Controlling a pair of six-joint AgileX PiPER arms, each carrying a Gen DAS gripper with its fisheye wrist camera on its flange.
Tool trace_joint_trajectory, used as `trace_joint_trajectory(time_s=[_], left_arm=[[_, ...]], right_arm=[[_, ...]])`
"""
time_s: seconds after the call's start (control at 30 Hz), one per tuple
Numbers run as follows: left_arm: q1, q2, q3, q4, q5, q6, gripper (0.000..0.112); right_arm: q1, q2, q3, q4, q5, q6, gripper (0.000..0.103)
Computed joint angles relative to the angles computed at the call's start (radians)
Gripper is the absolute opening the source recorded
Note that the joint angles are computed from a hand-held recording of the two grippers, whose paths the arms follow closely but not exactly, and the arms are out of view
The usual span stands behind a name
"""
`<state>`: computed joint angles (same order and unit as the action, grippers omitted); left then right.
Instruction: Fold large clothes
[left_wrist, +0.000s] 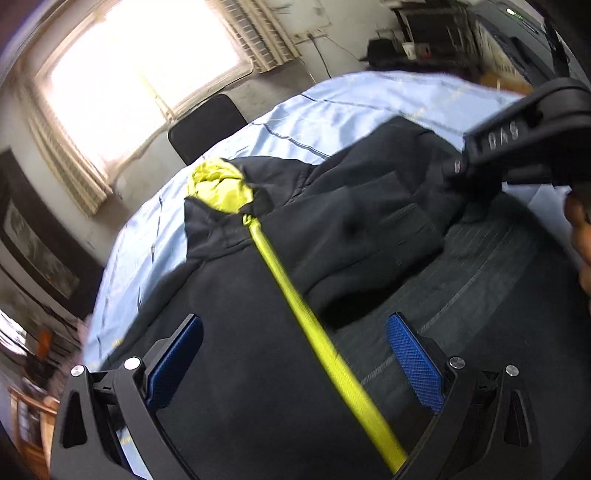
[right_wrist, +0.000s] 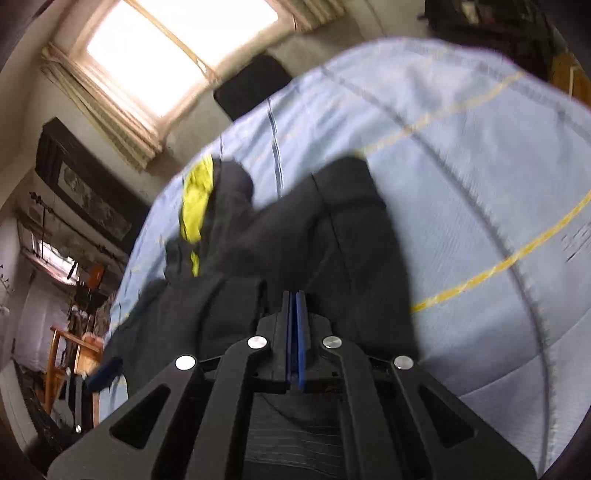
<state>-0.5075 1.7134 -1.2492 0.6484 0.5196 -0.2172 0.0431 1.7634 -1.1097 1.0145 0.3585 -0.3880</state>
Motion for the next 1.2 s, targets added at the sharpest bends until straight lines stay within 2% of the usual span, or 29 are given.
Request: trace_joint_trajectory(time_s=[0.07, 0.13, 0.27, 0.4, 0.47, 0.67, 0.73, 0.8, 0.87, 0.9, 1.0, 1.03, 1.07, 1.13, 1.2], left_arm=[[-0.019, 0.041, -0.031, 0.065, 0.007, -0.062, 0.1], [-0.017, 0.071, -0.082, 0.011, 0.02, -0.025, 0.1], [0.02, 0.1, -0.154, -0.137, 0.025, 0.069, 0.1], [0.05, 0.071, -0.158, -0.265, -0.009, 0.136, 0.1], [0.05, 0.063, -0.163, -0.256, -0.018, 0.117, 0.1], [-0.002, 0.153, -0.255, -0.114, 0.064, -0.01, 0.1], [-0.001, 0.144, -0.237, -0.081, 0.042, -0.052, 0.097], [0.037, 0.113, -0.217, -0.205, 0.005, 0.034, 0.082], [0.079, 0.083, -0.204, -0.311, -0.001, 0.099, 0.062], [0.103, 0.068, -0.195, -0.354, -0.002, 0.117, 0.06], [0.225, 0.033, -0.171, -0.555, 0.018, 0.193, 0.065], [0.27, 0.038, -0.182, -0.623, 0.049, 0.216, 0.075], [0.333, 0.053, -0.203, -0.717, 0.095, 0.251, 0.08], [0.435, 0.083, -0.235, -0.891, 0.169, 0.346, 0.08], [0.511, 0.104, -0.253, -1.0, 0.224, 0.386, 0.08]], right_arm=[[-0.022, 0.012, -0.001, 0.076, 0.031, -0.064, 0.0], [-0.045, 0.011, 0.006, 0.144, 0.061, -0.118, 0.0], [-0.023, 0.014, -0.006, 0.07, 0.033, -0.059, 0.0], [-0.021, 0.034, -0.012, 0.117, 0.028, -0.096, 0.0], [-0.03, 0.034, -0.004, 0.157, 0.037, -0.129, 0.0], [-0.043, 0.03, 0.014, 0.209, 0.047, -0.188, 0.0], [-0.048, 0.032, 0.015, 0.228, 0.053, -0.206, 0.0], [-0.052, 0.032, 0.019, 0.242, 0.06, -0.216, 0.0], [-0.054, 0.03, 0.021, 0.247, 0.063, -0.22, 0.0], [-0.054, 0.03, 0.022, 0.248, 0.063, -0.221, 0.0], [-0.056, 0.03, 0.024, 0.257, 0.065, -0.231, 0.0], [-0.056, 0.03, 0.024, 0.257, 0.065, -0.231, 0.0], [-0.056, 0.03, 0.024, 0.257, 0.065, -0.231, 0.0], [-0.056, 0.03, 0.023, 0.254, 0.065, -0.229, 0.0], [-0.058, 0.027, 0.025, 0.246, 0.065, -0.225, 0.0]])
